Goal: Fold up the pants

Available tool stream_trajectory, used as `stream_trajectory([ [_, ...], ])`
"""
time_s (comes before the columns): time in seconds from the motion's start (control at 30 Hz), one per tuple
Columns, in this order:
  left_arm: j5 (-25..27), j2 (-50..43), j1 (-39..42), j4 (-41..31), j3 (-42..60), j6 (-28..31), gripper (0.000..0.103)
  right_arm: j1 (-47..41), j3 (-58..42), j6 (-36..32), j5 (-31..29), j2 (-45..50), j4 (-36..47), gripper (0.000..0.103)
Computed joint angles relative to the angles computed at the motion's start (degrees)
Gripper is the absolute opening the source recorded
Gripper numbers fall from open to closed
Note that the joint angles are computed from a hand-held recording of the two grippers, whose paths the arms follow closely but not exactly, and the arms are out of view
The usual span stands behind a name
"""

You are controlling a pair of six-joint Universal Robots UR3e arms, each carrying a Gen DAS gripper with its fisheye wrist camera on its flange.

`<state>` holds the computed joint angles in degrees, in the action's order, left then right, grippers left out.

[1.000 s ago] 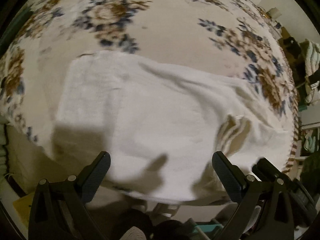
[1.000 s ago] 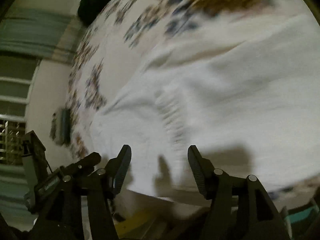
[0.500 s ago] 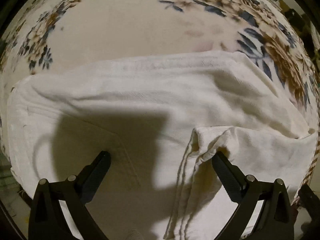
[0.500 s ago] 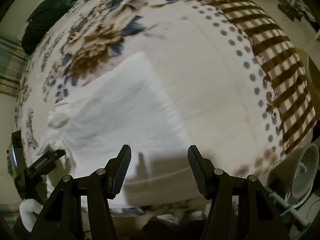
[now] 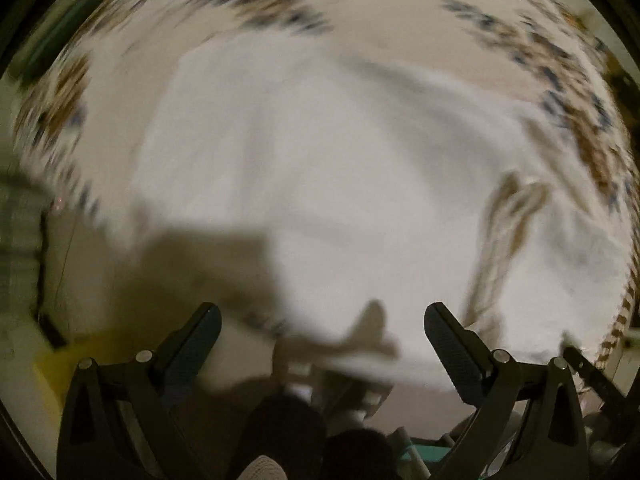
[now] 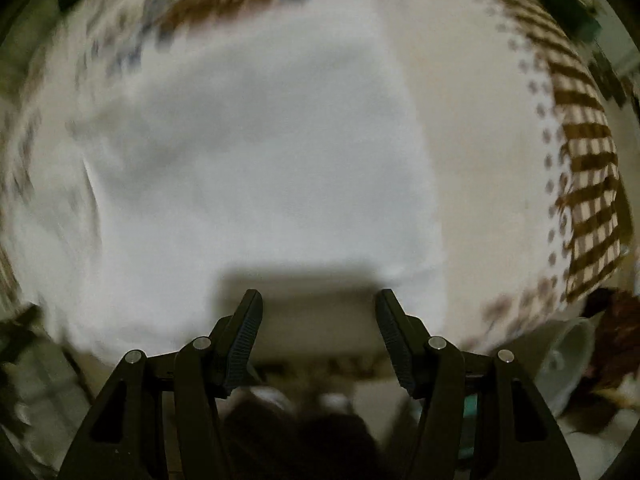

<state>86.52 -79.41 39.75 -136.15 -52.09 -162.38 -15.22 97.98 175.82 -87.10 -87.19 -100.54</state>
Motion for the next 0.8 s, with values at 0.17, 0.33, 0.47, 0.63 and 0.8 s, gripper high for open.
stream_trajectory([
  [0.17, 0.2, 4.5, 18.4, -2.7, -5.0, 9.3, 0.103, 2.8, -2.3, -1.7, -1.5, -1.6, 2.9, 0.061],
  [0.33, -5.6, 3.6, 32.8, -0.9, -8.8, 11.4, 0.103, 7.3, -9.9, 1.0, 0.0, 6.5, 4.6, 0.061],
  [0.47, -11.7, 2.3, 38.0, 2.7, -11.7, 7.5, 0.103, 13.6, -13.4, 1.8, -4.4, 12.2, 6.0, 0.063],
  [0.63, -20.1, -1.2, 39.9, 6.6, -12.3, 4.6, 0.102, 13.2, -12.0, 2.2, -3.7, 10.8, 4.9, 0.063],
  [0.8, -24.7, 4.6, 38.8, 12.8, -22.2, 3.7, 0.065, 11.5, -13.5, 3.4, -1.8, 11.8, 5.3, 0.063],
])
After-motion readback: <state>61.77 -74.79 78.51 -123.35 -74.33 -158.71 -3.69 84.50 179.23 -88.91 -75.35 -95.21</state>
